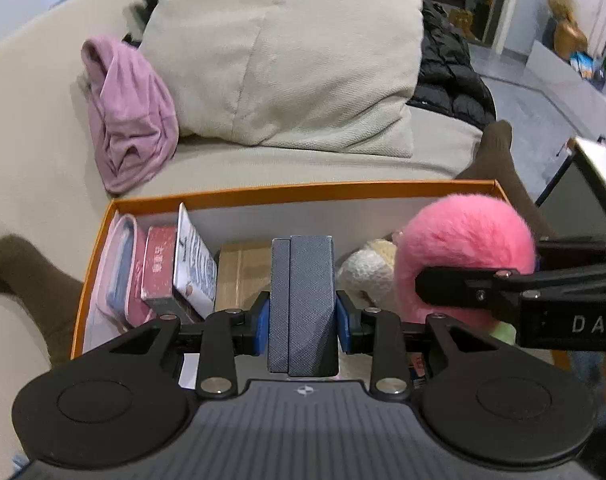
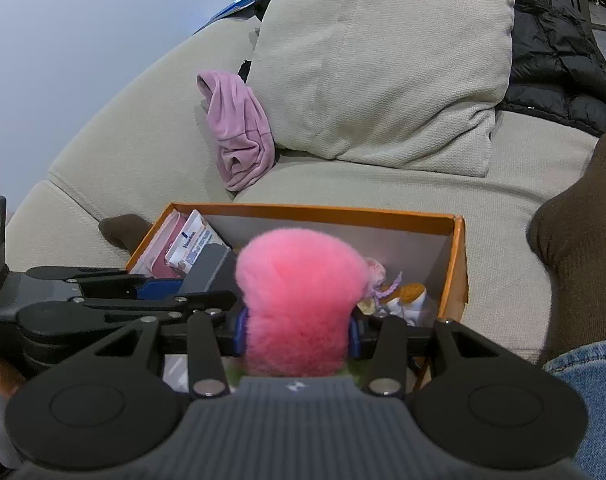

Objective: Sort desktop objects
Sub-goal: 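Lower the gray box and pink pom-pom into the orange box and open both grippers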

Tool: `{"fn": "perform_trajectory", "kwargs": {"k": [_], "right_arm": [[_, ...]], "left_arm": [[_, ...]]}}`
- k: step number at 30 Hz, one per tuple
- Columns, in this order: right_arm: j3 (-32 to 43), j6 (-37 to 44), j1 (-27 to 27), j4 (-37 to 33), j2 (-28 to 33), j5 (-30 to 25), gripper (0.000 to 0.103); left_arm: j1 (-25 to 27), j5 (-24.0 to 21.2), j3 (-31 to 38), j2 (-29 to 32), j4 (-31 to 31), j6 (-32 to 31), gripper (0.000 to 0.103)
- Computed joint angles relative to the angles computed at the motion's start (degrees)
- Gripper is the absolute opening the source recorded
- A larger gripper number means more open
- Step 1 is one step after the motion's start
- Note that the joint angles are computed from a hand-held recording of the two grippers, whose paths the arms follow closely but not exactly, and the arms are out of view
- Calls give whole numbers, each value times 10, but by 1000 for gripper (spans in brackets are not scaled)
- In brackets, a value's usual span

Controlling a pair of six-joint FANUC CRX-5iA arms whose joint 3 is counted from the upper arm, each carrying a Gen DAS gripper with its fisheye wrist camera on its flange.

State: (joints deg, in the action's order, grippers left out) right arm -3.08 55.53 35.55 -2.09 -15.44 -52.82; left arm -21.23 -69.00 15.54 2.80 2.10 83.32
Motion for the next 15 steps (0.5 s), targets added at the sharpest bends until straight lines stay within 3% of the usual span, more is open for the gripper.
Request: {"fn": "perform_trajectory", "kwargs": {"k": [8, 12, 15], "right_arm": [[-3, -1, 2, 6, -1, 1, 46], [-14, -27, 19, 52, -1, 2, 46], [-12, -22, 14, 41, -1, 5, 46]], "left_arm": [[-17, 19, 4, 24, -27, 19, 37], [-14, 62, -17, 25, -20, 15, 37], [-3, 53, -11, 30, 2, 20, 38]]}}
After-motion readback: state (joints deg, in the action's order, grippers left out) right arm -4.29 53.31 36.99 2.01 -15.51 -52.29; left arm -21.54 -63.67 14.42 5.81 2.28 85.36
